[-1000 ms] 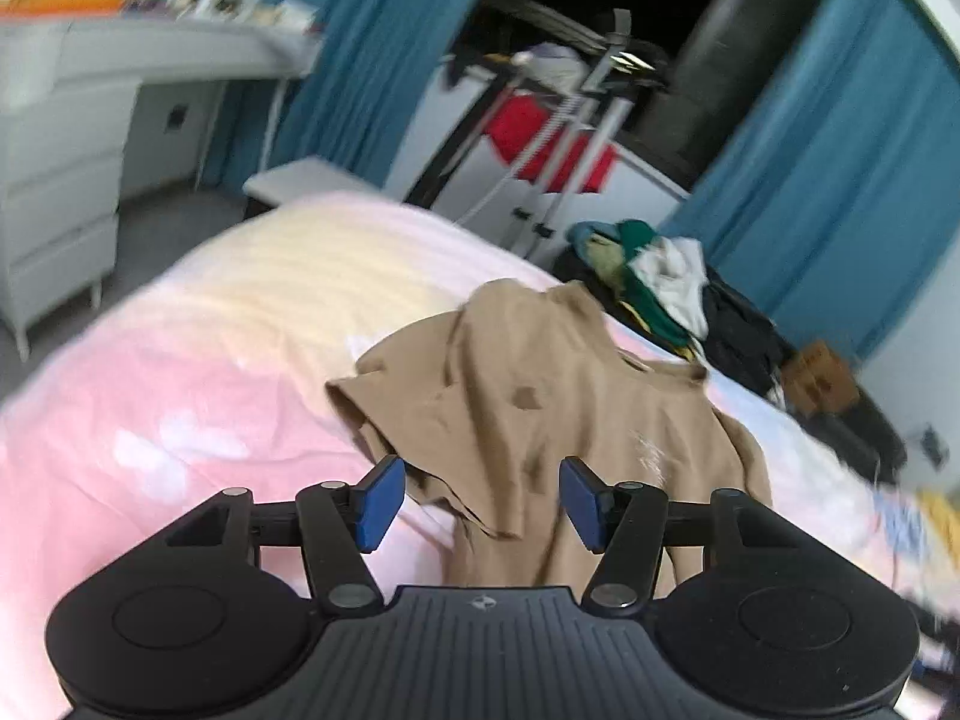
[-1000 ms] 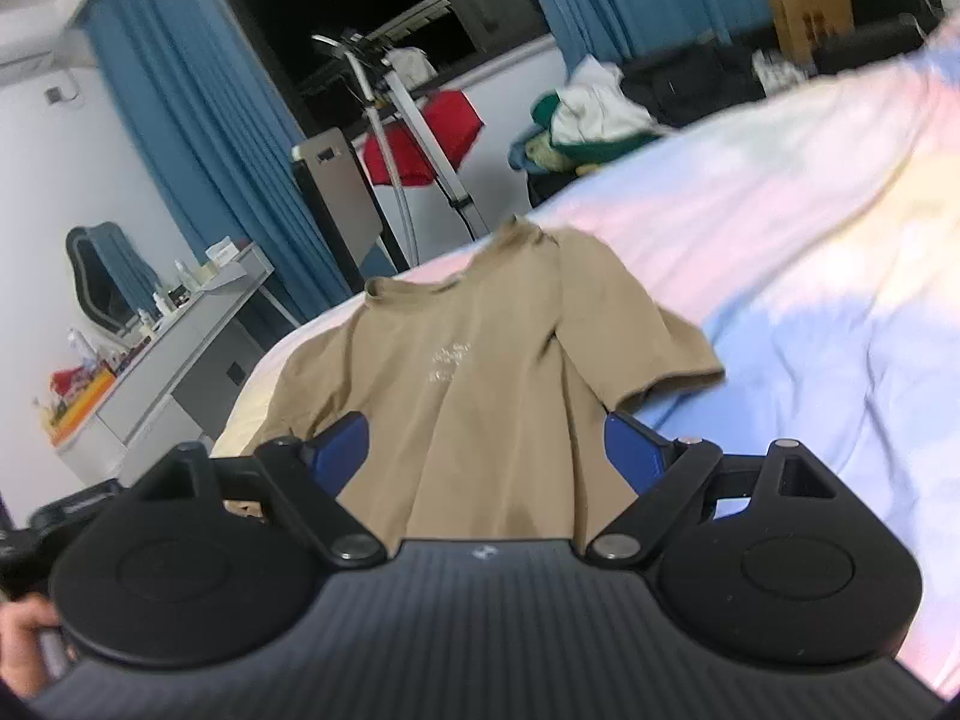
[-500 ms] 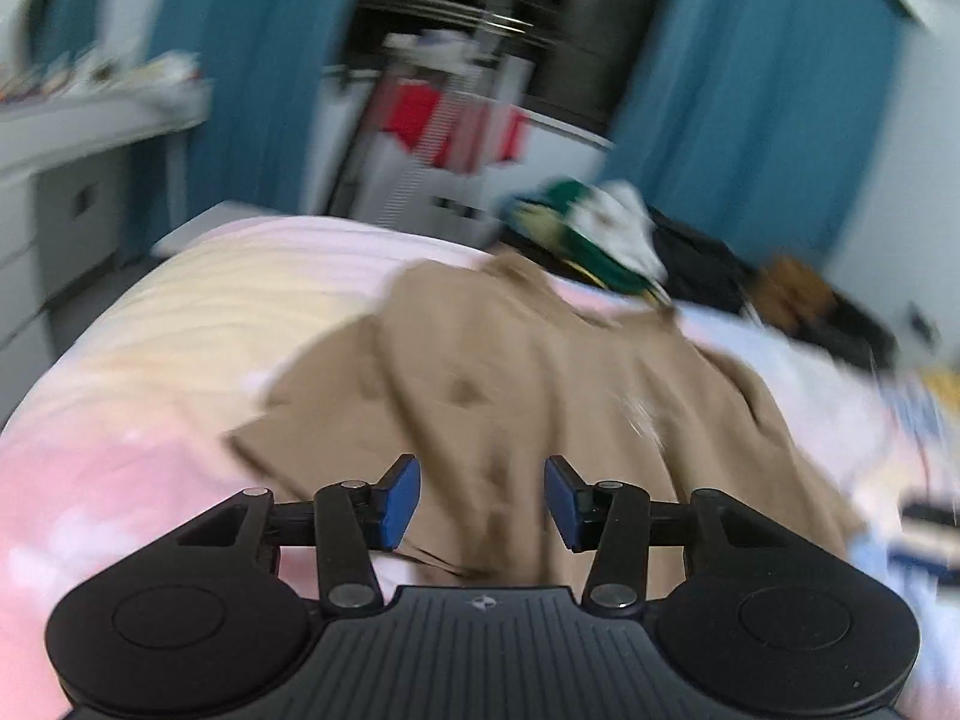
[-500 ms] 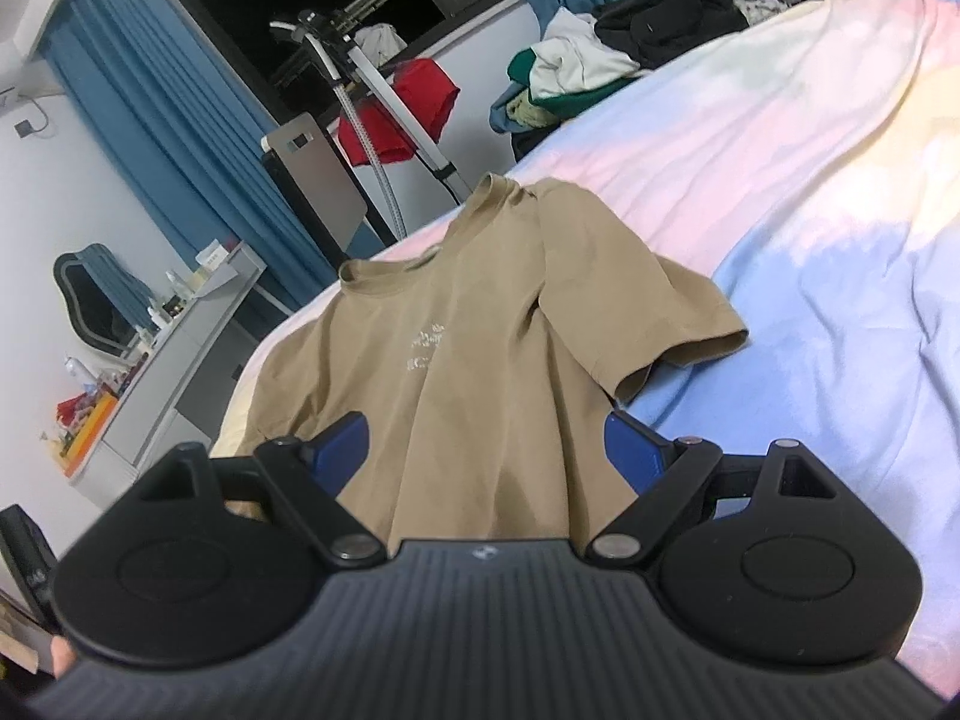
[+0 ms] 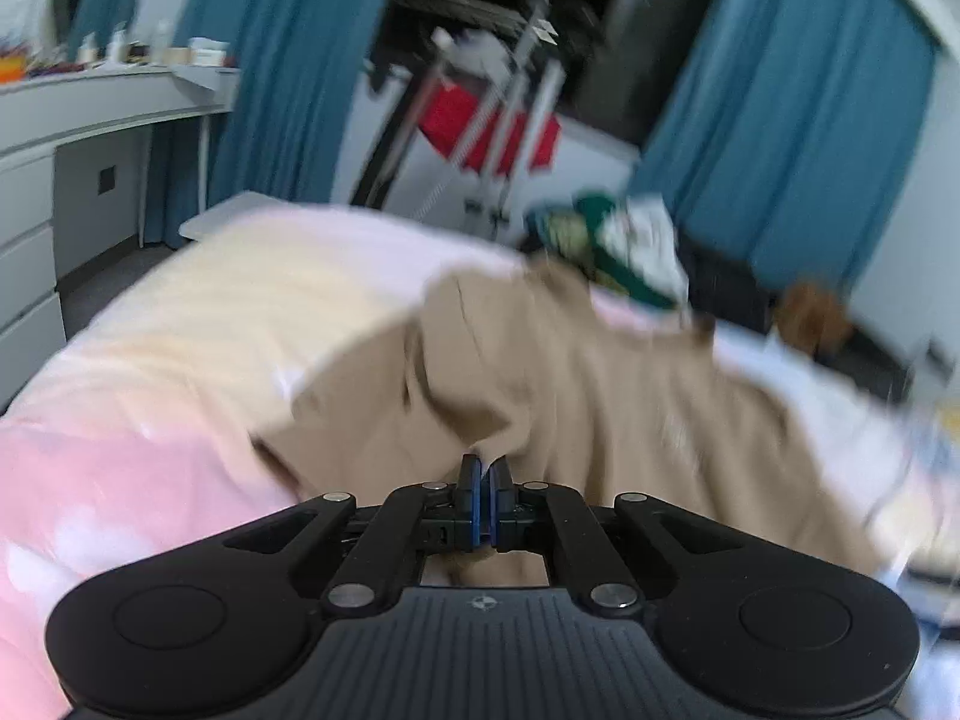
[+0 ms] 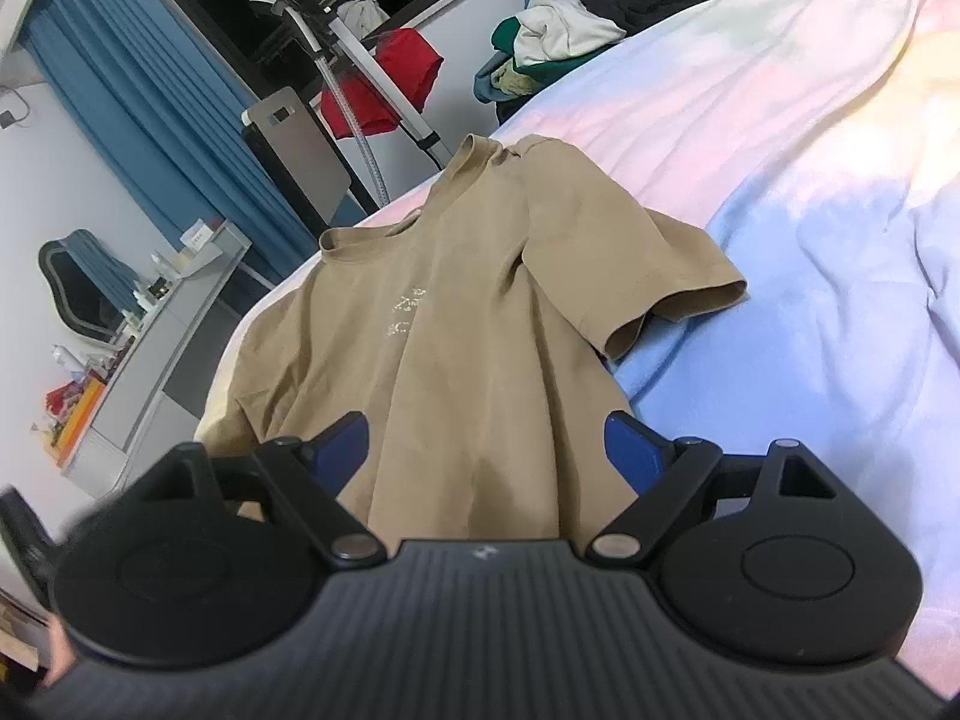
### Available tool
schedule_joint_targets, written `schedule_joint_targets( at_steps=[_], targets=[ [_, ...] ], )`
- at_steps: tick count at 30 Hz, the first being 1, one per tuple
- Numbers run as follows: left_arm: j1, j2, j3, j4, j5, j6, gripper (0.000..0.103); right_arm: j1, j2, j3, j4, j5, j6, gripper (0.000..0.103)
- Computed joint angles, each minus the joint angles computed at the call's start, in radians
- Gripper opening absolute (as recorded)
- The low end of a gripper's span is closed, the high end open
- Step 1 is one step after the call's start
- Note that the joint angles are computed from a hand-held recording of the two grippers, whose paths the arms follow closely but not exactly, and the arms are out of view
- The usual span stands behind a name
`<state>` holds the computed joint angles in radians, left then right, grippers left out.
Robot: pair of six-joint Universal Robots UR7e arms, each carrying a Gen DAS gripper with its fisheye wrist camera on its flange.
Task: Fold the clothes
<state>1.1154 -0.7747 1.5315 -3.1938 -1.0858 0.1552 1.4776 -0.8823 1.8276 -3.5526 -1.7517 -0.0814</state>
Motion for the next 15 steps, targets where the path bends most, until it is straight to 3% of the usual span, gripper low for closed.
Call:
schedule_joint_targets(
  at_steps=[5,8,13,15],
  targets=[
    [0.008,0.017,-0.176,0.034,0.038,-0.035,0.003,0.003,0.010,-0.010,-0.008,-0.016,-0.013,0.087],
    [0.011,0.058,-0.327,0.132,0.094,-0.032,0.003,0.001,0.021,-0.028,0.001,-0.020,-0.011,0.087],
    [-0.018,0.159,-0.541,0.271,0.182,0.192,0.003,-0.002,0.044,-0.065,0.025,-0.025,-0.019,0.087],
    [-0.029,0.146,-0.523,0.300,0.154,0.243,0.003,-0.006,0.050,-0.075,0.037,-0.022,-0.015,0.087]
  ],
)
